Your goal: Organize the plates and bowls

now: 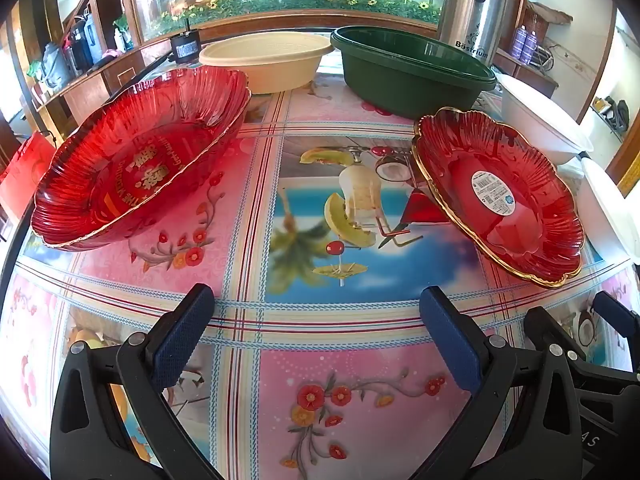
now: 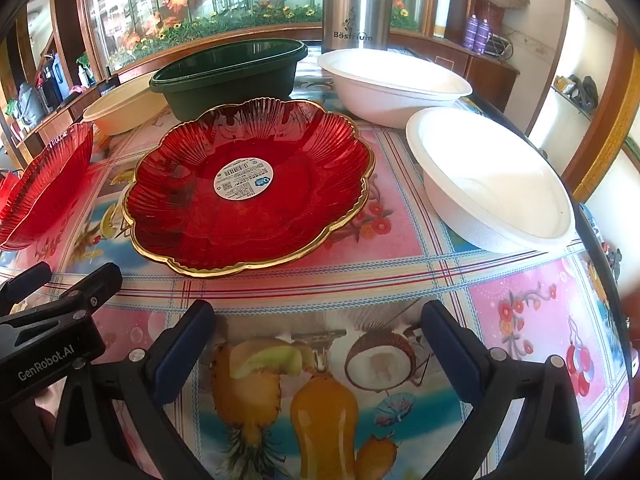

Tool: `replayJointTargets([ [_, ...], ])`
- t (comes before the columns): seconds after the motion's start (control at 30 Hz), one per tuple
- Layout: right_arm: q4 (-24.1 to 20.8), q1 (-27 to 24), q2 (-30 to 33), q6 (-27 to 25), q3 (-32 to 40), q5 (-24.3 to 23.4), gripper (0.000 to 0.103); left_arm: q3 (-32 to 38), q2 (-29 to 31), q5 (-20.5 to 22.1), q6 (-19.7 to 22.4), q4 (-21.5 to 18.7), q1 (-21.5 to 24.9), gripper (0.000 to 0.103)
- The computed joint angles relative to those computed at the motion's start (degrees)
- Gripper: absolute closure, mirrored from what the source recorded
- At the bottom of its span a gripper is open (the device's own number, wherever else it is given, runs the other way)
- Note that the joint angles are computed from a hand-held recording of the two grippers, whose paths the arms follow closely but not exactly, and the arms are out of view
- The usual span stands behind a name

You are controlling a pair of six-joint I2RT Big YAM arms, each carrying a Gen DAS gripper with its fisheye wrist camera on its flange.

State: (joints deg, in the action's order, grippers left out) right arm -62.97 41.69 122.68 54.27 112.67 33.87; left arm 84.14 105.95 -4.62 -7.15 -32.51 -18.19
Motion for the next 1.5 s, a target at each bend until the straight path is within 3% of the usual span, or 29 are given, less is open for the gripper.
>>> replayJointTargets([
  [1.07, -0.77, 0.05, 0.67, -0.37, 1.10, -1.26, 0.001, -0.16, -0.40, 1.02, 0.58, -0.99, 0.50, 0.000],
  [1.23, 0.42, 0.61, -0.27, -3.47, 1.94, -1.54, 0.001, -0.89, -2.56, 3.21, -1.67, -3.46, 2.04, 0.000],
  [1.5, -3.52, 1.87, 2.02, -9.13, 10.19, -5.88, 0.001, -3.76, -8.32, 2.65, -1.46, -6.03, 4.58, 0.000],
])
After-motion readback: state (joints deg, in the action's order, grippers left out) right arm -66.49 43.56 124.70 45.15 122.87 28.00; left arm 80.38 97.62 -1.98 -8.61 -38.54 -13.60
